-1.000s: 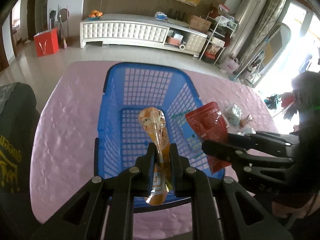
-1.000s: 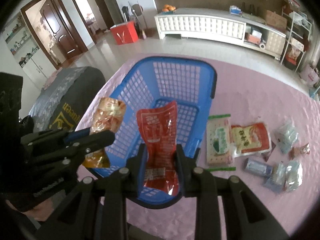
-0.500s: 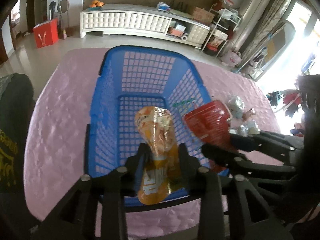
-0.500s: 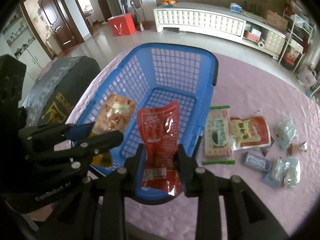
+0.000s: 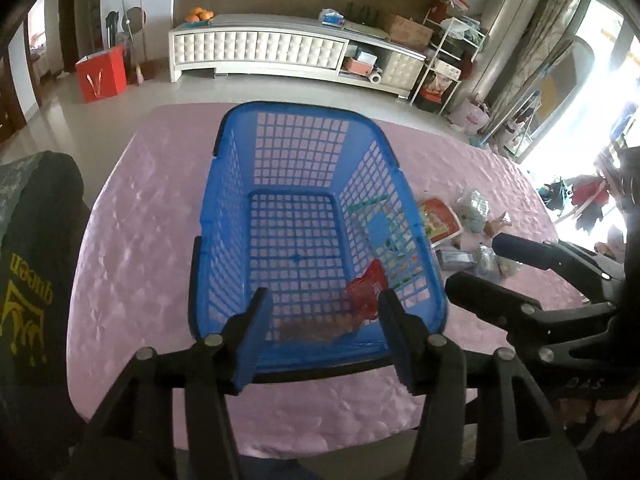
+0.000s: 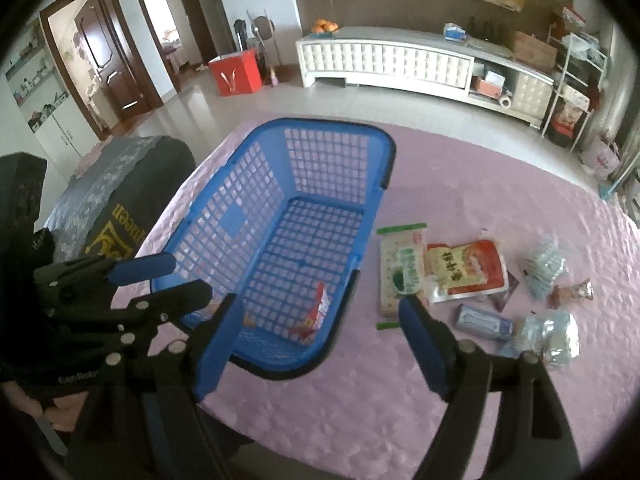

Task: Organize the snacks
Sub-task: 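Open both tools to drop the pouches into the blue basket, then move both tools back toward the clear striped biscuit bags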

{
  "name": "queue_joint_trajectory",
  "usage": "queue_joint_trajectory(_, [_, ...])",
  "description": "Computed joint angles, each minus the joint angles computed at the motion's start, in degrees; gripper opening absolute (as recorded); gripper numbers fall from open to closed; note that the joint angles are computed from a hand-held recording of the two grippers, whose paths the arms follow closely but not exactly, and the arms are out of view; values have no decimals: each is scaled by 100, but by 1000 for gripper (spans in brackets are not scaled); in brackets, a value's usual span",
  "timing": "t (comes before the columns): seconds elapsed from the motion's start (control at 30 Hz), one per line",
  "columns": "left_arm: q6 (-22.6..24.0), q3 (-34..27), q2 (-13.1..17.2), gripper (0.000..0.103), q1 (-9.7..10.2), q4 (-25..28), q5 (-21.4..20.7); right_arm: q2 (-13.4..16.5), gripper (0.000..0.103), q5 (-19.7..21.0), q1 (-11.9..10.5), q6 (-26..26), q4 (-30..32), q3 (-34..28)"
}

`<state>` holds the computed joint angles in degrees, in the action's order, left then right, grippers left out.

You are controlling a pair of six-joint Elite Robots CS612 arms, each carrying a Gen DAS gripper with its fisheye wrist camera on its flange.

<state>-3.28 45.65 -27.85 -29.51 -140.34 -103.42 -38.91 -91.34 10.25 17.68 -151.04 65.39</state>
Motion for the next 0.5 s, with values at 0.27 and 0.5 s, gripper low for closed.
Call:
queue_joint_trajectory(0.27, [190, 447, -333, 52, -126, -419, 269, -255, 83, -203, -15, 37, -444, 395])
queue_joint_trajectory(0.5, [395, 801, -587, 52, -301, -756, 437, -545, 83, -346, -74, 105, -839, 867])
